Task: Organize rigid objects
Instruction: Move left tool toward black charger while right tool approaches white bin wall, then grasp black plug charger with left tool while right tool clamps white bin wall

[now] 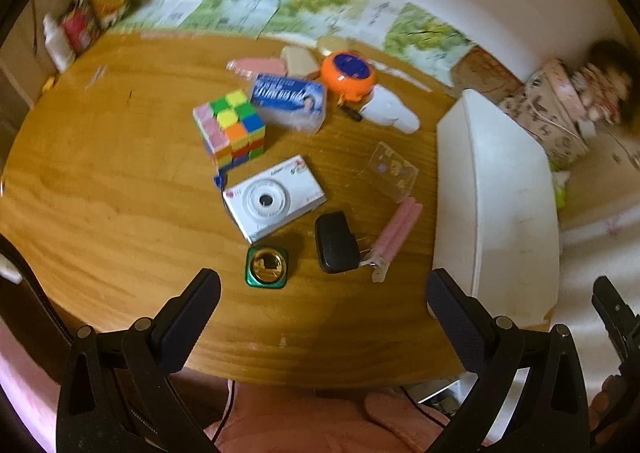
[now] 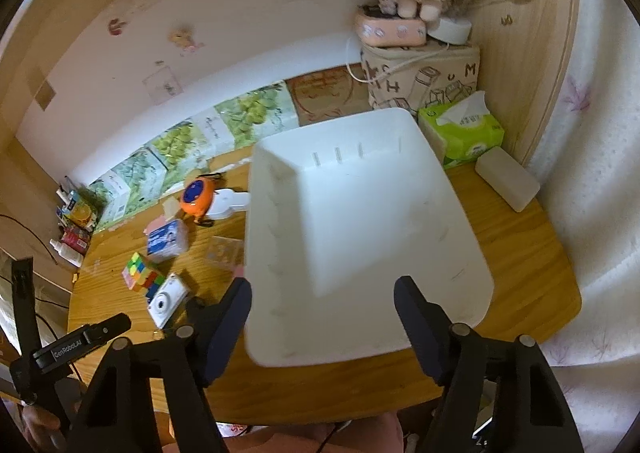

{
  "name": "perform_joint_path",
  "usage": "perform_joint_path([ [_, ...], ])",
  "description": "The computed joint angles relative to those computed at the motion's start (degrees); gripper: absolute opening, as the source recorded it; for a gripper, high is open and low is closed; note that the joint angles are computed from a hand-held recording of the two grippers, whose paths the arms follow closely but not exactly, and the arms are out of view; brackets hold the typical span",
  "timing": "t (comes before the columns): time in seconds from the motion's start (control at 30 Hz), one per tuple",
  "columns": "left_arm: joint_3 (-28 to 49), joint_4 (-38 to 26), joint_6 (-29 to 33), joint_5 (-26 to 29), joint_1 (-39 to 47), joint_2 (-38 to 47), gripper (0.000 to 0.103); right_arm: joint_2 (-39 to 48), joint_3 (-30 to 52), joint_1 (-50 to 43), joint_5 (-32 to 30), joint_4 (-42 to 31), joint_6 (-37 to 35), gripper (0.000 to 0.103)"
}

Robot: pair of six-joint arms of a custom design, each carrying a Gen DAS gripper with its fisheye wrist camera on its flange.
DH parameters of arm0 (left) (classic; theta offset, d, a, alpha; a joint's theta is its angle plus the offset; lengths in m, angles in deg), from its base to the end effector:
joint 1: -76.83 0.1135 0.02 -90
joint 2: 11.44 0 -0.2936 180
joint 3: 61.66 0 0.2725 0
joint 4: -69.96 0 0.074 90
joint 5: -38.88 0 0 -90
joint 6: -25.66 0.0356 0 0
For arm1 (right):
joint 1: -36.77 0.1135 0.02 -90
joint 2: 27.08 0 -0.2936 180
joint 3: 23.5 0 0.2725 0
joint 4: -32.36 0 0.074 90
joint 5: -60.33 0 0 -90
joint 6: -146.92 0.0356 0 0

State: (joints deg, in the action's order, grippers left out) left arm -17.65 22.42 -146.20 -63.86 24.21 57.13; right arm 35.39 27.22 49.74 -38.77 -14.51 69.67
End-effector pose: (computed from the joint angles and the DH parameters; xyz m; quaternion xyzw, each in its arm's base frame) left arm 0.1240 -0.1494 0.1701 -0.2645 0.9456 -0.1002 0.1609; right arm 0.2014 0.0522 0.2252 -0.0233 0.9597 0.1345 0.2458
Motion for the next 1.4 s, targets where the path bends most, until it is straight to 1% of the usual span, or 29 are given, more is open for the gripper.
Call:
perform_joint_path([
  [0.07, -0.4, 1.8, -1.1, 1.2, 0.9, 1.8, 0.102, 3.8, 1.3, -4.2, -2.4, 0.6, -3.6, 0.070],
  [0.2, -1.0, 5.8, -3.0, 3.5, 3.0, 6.0, 0.102, 11.2, 4.1, -10.9, -5.0, 1.8, -9.7, 0.066],
  [0.37, -1.7, 9.8, -6.2, 5.4, 4.6, 10.2, 0.102, 20.8, 8.6, -16.7, -7.2, 2.1, -15.2, 0.064],
  [0.47, -2.0, 12.5, -7.2, 6.5, 5.9, 12.7, 0.102, 25.8, 11.4, -19.0, -7.9, 1.8, -17.8, 0.061],
  [0.53, -2.7, 14.4, -8.7, 7.3, 6.6, 13.9, 0.102, 29.5, 13.4, -20.3, -8.1, 1.6, -19.7, 0.057],
  [0.67, -2.9, 16.3, -10.9, 8.0, 7.5, 16.0, 0.102, 35.2, 16.8, -22.1, -8.2, 1.2, -22.2, 0.053],
  [0.87, -2.4, 18.4, -12.8, 9.3, 9.1, 19.6, 0.102, 43.4, 22.0, -23.8, -8.8, -1.3, -25.4, 0.041],
  [1.03, -0.6, 16.9, -12.9, 9.9, 10.3, 22.5, 0.099, 48.9, 26.1, -24.5, -9.6, -4.0, -27.5, 0.031],
  [1.07, -0.3, 17.0, -13.0, 10.2, 10.5, 23.0, 0.099, 50.1, 26.9, -24.5, -9.5, -4.5, -27.8, 0.030],
  [1.1, 0.3, 16.6, -13.9, 10.3, 10.5, 24.0, 0.099, 50.8, 27.5, -24.6, -9.4, -4.8, -28.1, 0.029],
  [1.23, 0.2, 19.0, -14.7, 12.3, 10.9, 26.0, 0.094, 53.8, 30.0, -24.8, -9.9, -6.6, -29.4, 0.022],
  [1.37, 1.3, 19.7, -14.9, 13.5, 11.6, 28.2, 0.093, 55.7, 31.7, -24.7, -10.6, -8.3, -30.9, 0.016],
  [1.4, 1.3, 19.8, -15.0, 13.7, 11.6, 28.4, 0.093, 56.2, 32.2, -24.6, -10.9, -8.7, -31.5, 0.013],
])
